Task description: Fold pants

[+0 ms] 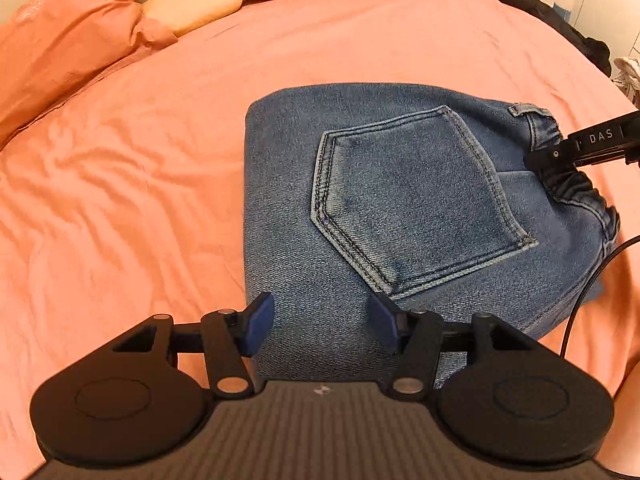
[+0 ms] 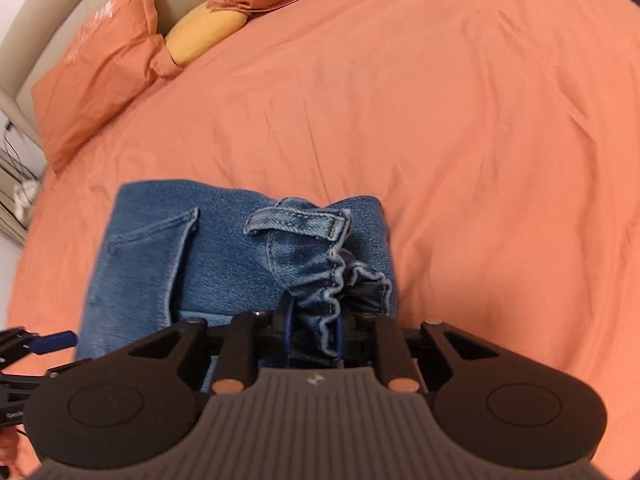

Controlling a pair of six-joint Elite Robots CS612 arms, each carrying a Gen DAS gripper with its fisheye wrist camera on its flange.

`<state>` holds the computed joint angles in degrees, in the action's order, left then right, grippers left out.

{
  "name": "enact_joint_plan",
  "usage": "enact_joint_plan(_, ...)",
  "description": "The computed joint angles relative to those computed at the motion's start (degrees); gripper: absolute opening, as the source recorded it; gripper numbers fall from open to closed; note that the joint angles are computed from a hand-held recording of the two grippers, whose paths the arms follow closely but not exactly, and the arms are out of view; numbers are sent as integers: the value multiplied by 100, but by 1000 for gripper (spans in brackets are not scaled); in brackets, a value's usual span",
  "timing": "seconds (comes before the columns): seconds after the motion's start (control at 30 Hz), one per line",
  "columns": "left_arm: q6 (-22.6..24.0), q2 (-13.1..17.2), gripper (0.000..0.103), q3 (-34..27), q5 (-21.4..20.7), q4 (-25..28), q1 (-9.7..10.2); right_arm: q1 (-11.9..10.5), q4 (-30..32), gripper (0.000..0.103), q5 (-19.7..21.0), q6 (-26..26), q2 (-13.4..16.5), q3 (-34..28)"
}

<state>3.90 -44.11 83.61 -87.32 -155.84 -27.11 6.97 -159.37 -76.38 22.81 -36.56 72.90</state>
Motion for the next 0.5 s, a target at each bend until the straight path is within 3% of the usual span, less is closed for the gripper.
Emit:
enact_joint_plan(0.07, -15, -9, 66, 6, 49, 13, -7, 88, 96, 17, -266, -207, 0, -67)
enact_joint_plan(0.13, 11, -34, 66, 26, 131, 30, -33, 156, 122, 36, -608, -469, -81, -27)
enact_joint_plan(0.27, 54, -89, 66, 83, 249, -33, -67, 208, -104, 47, -875, -576, -306, 251)
enact_joint_plan(0.33, 49, -120, 66, 113, 292, -54, -76, 197, -179, 63, -827, -464, -420, 437)
enact_joint_plan(0.5, 85, -195, 75, 194, 301, -168, -54, 117, -344, 68, -354, 108, -682, 954)
